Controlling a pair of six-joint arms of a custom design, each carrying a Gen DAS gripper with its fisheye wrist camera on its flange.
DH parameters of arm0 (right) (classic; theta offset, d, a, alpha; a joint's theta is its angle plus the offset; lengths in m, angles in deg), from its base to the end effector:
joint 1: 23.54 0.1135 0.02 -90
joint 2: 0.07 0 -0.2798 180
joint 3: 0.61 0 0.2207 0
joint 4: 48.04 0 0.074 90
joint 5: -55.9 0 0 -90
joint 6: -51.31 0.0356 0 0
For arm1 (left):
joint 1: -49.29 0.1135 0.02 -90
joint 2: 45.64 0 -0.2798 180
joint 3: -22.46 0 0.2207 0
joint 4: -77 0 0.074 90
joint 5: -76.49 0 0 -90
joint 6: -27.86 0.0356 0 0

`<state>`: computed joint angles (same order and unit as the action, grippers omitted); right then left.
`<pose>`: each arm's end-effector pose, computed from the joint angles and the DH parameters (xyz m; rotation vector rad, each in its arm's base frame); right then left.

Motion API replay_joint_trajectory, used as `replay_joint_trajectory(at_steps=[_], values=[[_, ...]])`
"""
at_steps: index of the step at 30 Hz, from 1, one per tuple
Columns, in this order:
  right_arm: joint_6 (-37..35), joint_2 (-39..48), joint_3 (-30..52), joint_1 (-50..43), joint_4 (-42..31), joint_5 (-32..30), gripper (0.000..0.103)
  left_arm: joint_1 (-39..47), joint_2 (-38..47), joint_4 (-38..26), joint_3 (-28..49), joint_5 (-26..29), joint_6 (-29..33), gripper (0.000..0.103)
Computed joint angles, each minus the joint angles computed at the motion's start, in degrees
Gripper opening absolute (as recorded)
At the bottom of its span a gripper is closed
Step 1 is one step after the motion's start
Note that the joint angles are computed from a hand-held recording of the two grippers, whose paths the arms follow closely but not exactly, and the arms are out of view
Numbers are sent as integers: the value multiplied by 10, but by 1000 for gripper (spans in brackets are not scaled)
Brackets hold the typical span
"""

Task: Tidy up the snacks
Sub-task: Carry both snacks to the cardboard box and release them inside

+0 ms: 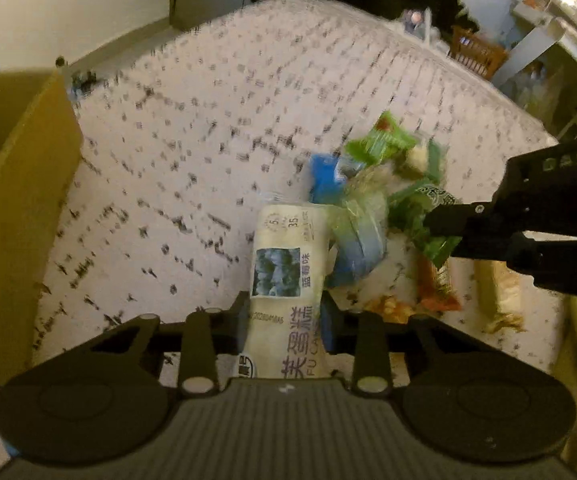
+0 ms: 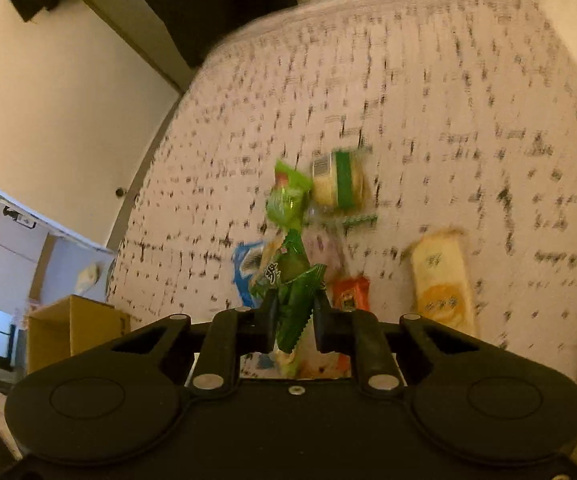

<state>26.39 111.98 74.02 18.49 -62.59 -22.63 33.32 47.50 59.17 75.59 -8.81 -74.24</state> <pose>0.2776 0.2407 0.1530 0.5929 2.4682 0.5519 0.2517 -0.0751 0.1583 0.1186 2.5994 -0.2855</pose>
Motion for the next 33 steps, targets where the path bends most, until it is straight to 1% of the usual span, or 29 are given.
replay_joint_trajectory(at_steps=[3, 6, 10, 14, 17, 19, 21, 24, 27, 33], values=[[2, -26, -19, 11, 11, 22, 17, 3, -55, -18, -7, 5, 0, 33], [-5, -54, -29, 39, 18, 51, 17, 8, -99, -48, -7, 7, -16, 33], [-18, -75, -24, 79, 24, 88, 17, 14, -163, -86, -9, 7, -13, 33], [-47, -88, -9, 111, 30, 123, 17, 41, -221, -132, 1, 13, -9, 33], [-84, -97, -3, 126, 54, 123, 17, 69, -262, -162, 9, 20, 4, 33], [-96, -97, 16, 137, 41, 126, 18, 90, -282, -183, 17, 28, 12, 33], [-108, -99, 28, 147, 44, 131, 17, 110, -302, -204, 27, 35, 23, 33], [-97, -91, 43, 159, 60, 130, 18, 139, -326, -234, 48, 45, 39, 33], [-107, -69, 80, 171, 51, 136, 18, 174, -344, -256, 65, 63, 56, 33], [-106, -57, 111, 180, 58, 128, 18, 263, -364, -290, 87, 106, 102, 33]])
